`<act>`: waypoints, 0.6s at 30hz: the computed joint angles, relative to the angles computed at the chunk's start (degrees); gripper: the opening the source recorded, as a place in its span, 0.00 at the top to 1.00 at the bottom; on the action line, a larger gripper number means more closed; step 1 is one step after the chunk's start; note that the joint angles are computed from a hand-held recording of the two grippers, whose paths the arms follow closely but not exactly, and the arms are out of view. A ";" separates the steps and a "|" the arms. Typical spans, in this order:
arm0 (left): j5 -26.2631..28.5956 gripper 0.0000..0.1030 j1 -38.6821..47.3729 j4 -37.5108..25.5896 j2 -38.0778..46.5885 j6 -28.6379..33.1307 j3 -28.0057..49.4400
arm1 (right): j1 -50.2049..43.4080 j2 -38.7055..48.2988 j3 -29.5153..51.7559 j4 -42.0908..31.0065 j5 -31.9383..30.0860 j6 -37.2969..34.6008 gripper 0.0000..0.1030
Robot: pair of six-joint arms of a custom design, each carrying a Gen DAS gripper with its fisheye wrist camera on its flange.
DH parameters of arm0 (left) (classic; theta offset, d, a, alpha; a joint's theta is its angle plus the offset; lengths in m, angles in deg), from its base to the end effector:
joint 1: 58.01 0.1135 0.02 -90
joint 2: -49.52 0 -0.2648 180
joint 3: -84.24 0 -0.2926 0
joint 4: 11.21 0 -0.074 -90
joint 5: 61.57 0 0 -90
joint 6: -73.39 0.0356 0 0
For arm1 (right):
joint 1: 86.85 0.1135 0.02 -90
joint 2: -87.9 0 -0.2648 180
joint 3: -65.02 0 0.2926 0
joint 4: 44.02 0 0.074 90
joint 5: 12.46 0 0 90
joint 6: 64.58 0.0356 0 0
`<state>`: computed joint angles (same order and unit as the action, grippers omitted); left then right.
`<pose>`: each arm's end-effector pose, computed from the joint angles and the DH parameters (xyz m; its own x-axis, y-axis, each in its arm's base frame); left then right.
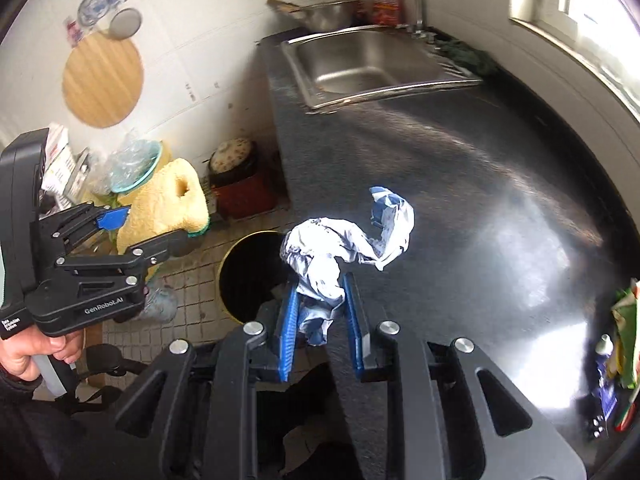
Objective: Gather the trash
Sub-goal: 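Carry the sponge and tissue over the black bin and open both tools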
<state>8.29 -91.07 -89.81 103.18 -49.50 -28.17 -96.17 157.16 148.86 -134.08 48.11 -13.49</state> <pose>0.1685 -0.0950 0.3001 -0.8472 -0.0569 -0.5283 -0.0850 0.9960 0.0290 0.2355 -0.0209 0.3331 -0.7556 -0.4304 -0.4939 -0.5849 0.7828 0.2127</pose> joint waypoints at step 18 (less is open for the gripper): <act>22.44 0.41 40.01 24.32 -3.06 15.49 -29.37 | 37.17 24.47 -0.74 17.72 7.89 20.08 0.78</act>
<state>30.72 -51.06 -65.49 100.11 -34.02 -57.54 -59.00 181.63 148.11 -116.36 56.00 6.60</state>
